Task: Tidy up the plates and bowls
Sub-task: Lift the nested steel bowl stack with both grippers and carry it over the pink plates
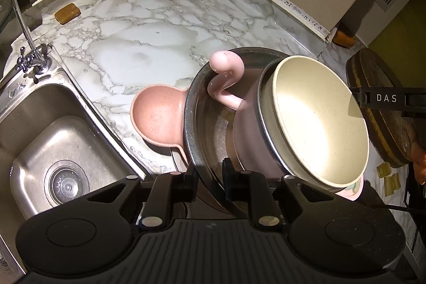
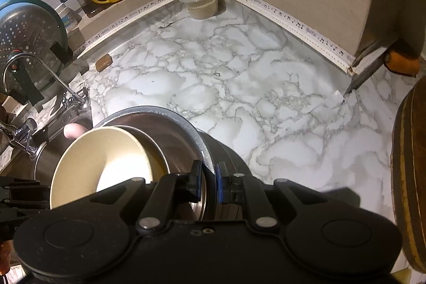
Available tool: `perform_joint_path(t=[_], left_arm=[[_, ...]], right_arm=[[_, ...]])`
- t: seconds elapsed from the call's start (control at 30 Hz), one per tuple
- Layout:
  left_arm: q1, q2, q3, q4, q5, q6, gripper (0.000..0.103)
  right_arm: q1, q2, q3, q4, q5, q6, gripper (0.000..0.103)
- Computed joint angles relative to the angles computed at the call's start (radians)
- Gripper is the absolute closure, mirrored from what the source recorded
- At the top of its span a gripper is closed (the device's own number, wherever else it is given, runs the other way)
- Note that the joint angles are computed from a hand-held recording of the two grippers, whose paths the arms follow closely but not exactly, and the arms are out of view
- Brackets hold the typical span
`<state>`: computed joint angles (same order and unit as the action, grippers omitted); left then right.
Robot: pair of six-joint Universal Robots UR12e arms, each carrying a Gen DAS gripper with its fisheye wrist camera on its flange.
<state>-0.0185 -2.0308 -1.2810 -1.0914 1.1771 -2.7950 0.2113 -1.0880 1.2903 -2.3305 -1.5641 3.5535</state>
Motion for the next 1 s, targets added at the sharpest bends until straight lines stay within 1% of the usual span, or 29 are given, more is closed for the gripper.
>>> perform_joint_path(t=[0.33, 0.47, 0.73, 1.0], left_arm=[[-0.003, -0.007, 0.000, 0.005, 0.016, 0.004, 0.086], [-0.005, -0.009, -0.004, 0.027, 0.029, 0.005, 0.086], [-0.007, -0.021, 0.005, 0.001, 0.037, 0.011, 0.086], [-0.007, -0.024, 0.004, 0.020, 0.046, 0.010, 0.086]], right_arm=[[0.000, 0.000, 0.013, -0.005, 0.004, 0.006, 0.091], [-0.002, 0.004, 0.011, 0.001, 0.009, 0.002, 0.091], [-0.004, 0.014, 0.008, 0.009, 0.019, 0.002, 0.091], [-0.005, 0.019, 0.012, 0.001, 0.025, 0.005, 0.091]])
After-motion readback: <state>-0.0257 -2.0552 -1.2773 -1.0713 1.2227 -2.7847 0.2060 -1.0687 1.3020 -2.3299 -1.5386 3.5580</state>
